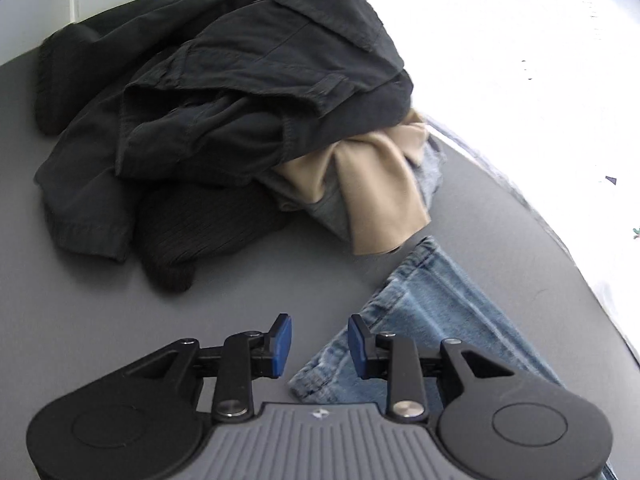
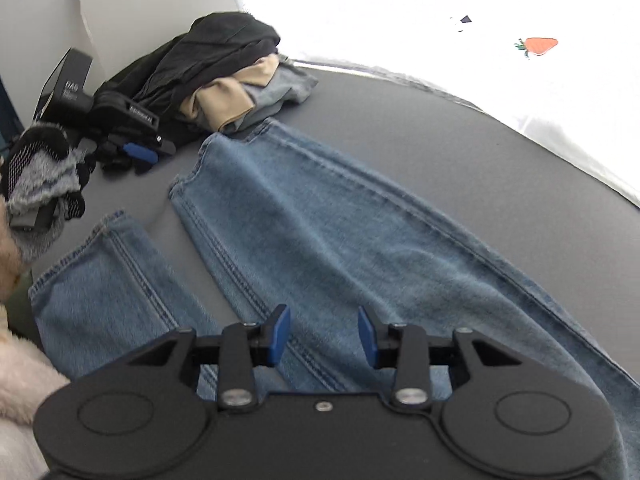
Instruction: Fold clothes
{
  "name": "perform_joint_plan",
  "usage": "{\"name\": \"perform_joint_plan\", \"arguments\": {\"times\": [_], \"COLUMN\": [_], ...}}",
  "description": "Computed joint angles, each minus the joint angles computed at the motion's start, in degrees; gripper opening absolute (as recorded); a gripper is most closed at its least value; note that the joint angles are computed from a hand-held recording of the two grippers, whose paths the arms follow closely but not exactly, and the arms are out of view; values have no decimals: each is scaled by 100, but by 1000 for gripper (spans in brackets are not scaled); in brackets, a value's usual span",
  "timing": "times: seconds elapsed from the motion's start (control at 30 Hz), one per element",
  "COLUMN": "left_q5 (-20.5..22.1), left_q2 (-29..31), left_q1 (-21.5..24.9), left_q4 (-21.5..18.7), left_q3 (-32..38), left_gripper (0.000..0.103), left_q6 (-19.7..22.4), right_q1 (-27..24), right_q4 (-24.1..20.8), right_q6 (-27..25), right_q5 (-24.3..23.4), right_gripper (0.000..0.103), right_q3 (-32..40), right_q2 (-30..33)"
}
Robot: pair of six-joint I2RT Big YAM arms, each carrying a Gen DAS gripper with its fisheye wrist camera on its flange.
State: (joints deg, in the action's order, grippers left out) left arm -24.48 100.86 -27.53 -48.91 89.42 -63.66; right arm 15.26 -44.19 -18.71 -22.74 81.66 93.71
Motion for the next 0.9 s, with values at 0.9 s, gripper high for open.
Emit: {"name": "perform_joint_plan", "arguments": {"times": [0.9], "left_q5": [300], "left_q2": [2142], "left_q1": [451], "left_q4": [225], "left_q3": [2917], "left_gripper": [19], "left_q6": [2338], "right_q1": [-353], "right_q4": [79], "right_q6": [431], "right_q5": [1620], "right_gripper": [38], "right_q3": [769], "right_q2": [913]}}
